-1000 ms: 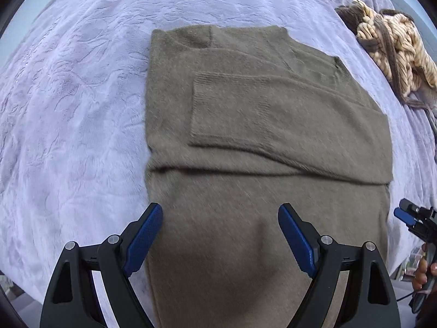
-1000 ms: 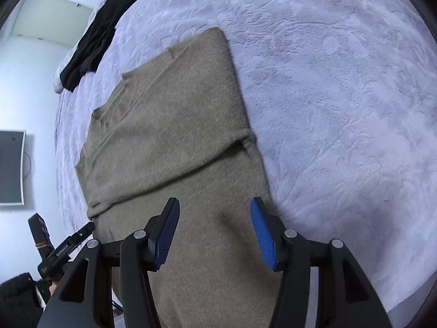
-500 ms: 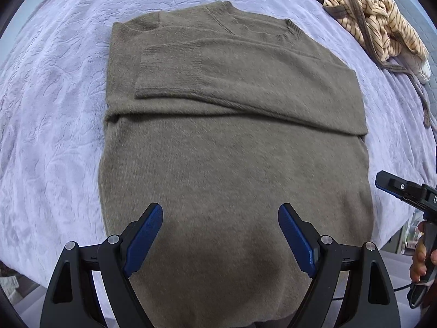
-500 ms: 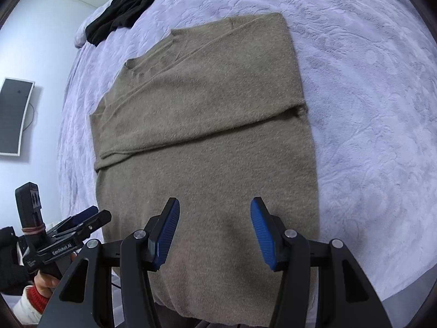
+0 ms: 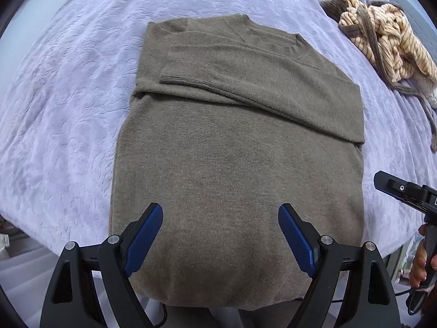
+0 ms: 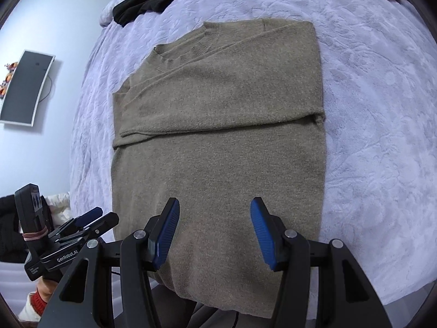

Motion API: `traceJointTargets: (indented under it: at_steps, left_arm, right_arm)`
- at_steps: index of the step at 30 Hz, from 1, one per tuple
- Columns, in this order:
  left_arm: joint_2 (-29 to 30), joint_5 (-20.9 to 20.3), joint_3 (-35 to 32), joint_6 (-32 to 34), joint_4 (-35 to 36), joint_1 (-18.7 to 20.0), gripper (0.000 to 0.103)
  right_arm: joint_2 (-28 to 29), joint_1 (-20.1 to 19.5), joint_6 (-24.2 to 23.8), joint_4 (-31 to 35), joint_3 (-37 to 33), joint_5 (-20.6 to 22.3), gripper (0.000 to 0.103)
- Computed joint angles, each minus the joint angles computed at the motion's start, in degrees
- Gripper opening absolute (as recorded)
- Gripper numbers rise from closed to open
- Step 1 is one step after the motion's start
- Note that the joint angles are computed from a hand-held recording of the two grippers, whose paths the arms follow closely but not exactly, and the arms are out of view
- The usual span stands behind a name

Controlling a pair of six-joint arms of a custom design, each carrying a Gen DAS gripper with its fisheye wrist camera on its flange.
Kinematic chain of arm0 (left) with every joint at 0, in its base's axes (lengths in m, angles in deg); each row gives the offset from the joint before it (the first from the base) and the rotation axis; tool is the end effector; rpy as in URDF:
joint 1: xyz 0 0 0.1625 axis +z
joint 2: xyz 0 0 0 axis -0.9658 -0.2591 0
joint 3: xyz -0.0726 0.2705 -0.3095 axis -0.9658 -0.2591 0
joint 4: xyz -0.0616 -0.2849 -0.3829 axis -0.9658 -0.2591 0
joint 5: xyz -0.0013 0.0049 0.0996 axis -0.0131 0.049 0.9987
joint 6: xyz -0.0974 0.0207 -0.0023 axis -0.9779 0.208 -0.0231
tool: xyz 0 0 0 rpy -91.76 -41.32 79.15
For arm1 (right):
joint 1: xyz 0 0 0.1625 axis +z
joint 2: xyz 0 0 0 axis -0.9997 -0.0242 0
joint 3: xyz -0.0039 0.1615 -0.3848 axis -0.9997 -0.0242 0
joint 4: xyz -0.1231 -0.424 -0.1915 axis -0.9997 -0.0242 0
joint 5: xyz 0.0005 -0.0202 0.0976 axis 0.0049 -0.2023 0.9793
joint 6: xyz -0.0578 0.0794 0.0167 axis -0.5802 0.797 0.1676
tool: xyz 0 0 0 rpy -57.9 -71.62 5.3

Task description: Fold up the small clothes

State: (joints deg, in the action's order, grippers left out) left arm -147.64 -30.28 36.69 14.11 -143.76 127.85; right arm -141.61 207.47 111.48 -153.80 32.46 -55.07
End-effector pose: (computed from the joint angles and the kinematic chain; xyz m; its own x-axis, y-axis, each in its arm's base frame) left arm -0.1212 -0.4700 0.3579 -0.7792 0.1810 -0.6001 0.2145 0.9766 0.0161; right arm 0.3453 -0.4242 0.1450 -0.9333 0.2973 0.2014 0.2287 0.9244 -0.3052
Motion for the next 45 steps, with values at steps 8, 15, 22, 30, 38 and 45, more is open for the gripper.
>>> traceJointTargets:
  at_steps: [8, 15, 22, 30, 38, 45]
  left_arm:
    - [0.3, 3.1, -1.6, -1.4, -0.1, -2.0, 0.087]
    - [0.6, 3.4, -3.1, 2.2, -0.6, -1.8, 0.087]
    - [-0.9, 3.3, -3.4, 4.3, -0.6, -0.7, 0.087]
    - [-2.3, 0.4, -3.5, 8.4, -0.3, 3.7, 0.087]
    - [-6.8, -1.7, -1.4, 12.0, 0.3, 7.3, 0.087]
    - [-11.0, -5.1, 0.5, 18.4, 0.9, 11.1, 0.087]
  right_arm:
    - [0.1, 1.3, -1.2, -0.4, -1.5, -2.9, 0.058]
    - [1.0, 3.0, 2.3, -1.1, -2.4, -5.2, 0.058]
    - [3.0, 4.7, 4.5, -1.2, -3.8, -6.3, 0.058]
    - [2.7, 7.0, 7.8, -4.5, -1.8, -9.8, 0.058]
    - [1.5, 8.6, 14.5, -2.4, 1.0, -10.4, 0.058]
    - [0.6, 11.8, 24.4, 0.5, 4.6, -10.8, 0.058]
